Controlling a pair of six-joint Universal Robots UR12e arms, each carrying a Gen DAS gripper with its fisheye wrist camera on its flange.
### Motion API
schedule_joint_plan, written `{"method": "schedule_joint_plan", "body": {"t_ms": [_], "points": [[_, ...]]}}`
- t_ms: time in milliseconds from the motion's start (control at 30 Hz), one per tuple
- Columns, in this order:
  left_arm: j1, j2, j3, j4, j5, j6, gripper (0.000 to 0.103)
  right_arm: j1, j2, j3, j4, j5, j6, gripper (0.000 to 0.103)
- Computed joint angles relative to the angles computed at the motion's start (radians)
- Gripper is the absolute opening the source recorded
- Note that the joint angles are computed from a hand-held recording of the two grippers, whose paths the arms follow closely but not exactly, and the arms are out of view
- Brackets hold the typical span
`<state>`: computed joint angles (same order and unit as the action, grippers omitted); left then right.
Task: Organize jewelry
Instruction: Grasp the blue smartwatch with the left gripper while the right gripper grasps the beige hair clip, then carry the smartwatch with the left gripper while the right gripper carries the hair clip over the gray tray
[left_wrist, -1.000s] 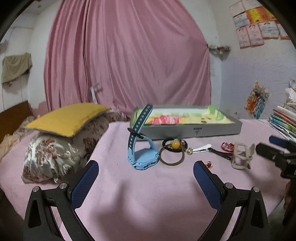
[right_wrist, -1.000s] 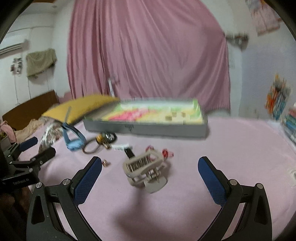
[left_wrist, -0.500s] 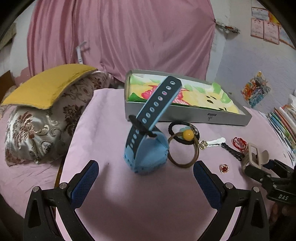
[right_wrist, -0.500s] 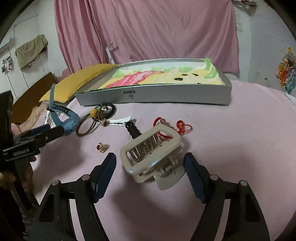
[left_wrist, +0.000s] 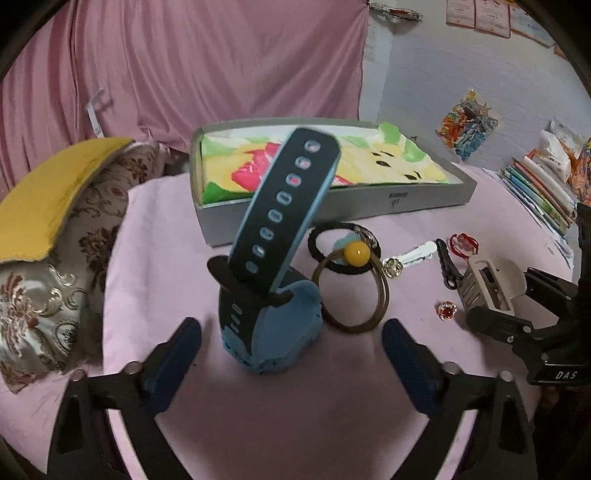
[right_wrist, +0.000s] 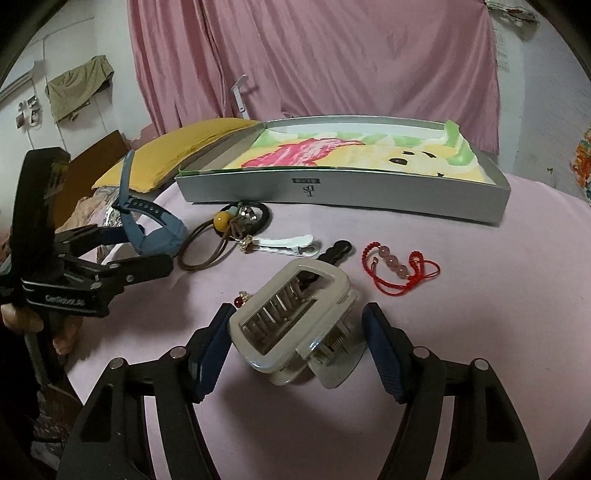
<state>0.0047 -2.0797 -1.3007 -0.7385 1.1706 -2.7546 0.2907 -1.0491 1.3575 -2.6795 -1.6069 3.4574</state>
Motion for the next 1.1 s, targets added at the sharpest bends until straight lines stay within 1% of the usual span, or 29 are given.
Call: {"method": "schedule_joint_plan", "body": {"t_ms": [33, 67, 100, 200, 267, 367, 433, 667, 700, 733, 833, 900, 1100], "points": [[0.001, -0.002, 0.005, -0.015, -0.003, 0.001, 0.080, 0.000, -0.001, 0.003, -0.003, 0.000, 0.000, 0.065], [-0.001, -0.004, 0.009, -0.025, 0.002, -0.001, 0.077, 0.000, -0.002, 0.004, -0.004, 0.000, 0.000, 0.065], [0.000, -0.003, 0.005, -0.017, 0.004, 0.000, 0.074, 0.000, -0.003, 0.007, -0.008, 0.001, 0.001, 0.065], [-0.003, -0.001, -0.002, -0.005, 0.012, 0.004, 0.071, 0.001, -0.004, 0.009, -0.015, -0.001, 0.000, 0.065], [-0.006, 0.001, -0.008, 0.011, 0.025, -0.001, 0.066, 0.001, -0.005, 0.013, -0.022, -0.003, -0.001, 0.065], [-0.009, 0.005, -0.018, 0.031, 0.046, -0.002, 0.058, 0.002, -0.006, 0.017, -0.029, -0.004, -0.001, 0.065], [-0.010, 0.006, -0.019, 0.037, 0.055, -0.002, 0.049, 0.001, -0.007, 0.018, -0.032, -0.002, -0.001, 0.064], [-0.011, 0.010, -0.028, 0.051, 0.047, -0.020, 0.046, 0.001, -0.009, 0.023, -0.042, 0.000, -0.001, 0.064], [-0.011, 0.012, -0.032, 0.057, 0.049, -0.029, 0.045, 0.001, -0.010, 0.025, -0.045, -0.001, -0.001, 0.063], [-0.012, 0.014, -0.037, 0.062, 0.051, -0.037, 0.041, 0.001, -0.011, 0.026, -0.046, -0.003, -0.003, 0.063], [-0.009, 0.026, -0.060, 0.085, 0.039, -0.066, 0.041, 0.006, -0.013, 0.031, -0.057, -0.013, -0.015, 0.060], [-0.010, 0.034, -0.077, 0.103, 0.034, -0.071, 0.041, 0.006, -0.014, 0.033, -0.063, -0.016, -0.022, 0.059], [-0.009, 0.053, -0.114, 0.136, 0.003, -0.114, 0.041, 0.005, -0.022, 0.052, -0.094, -0.007, -0.024, 0.057]]}}
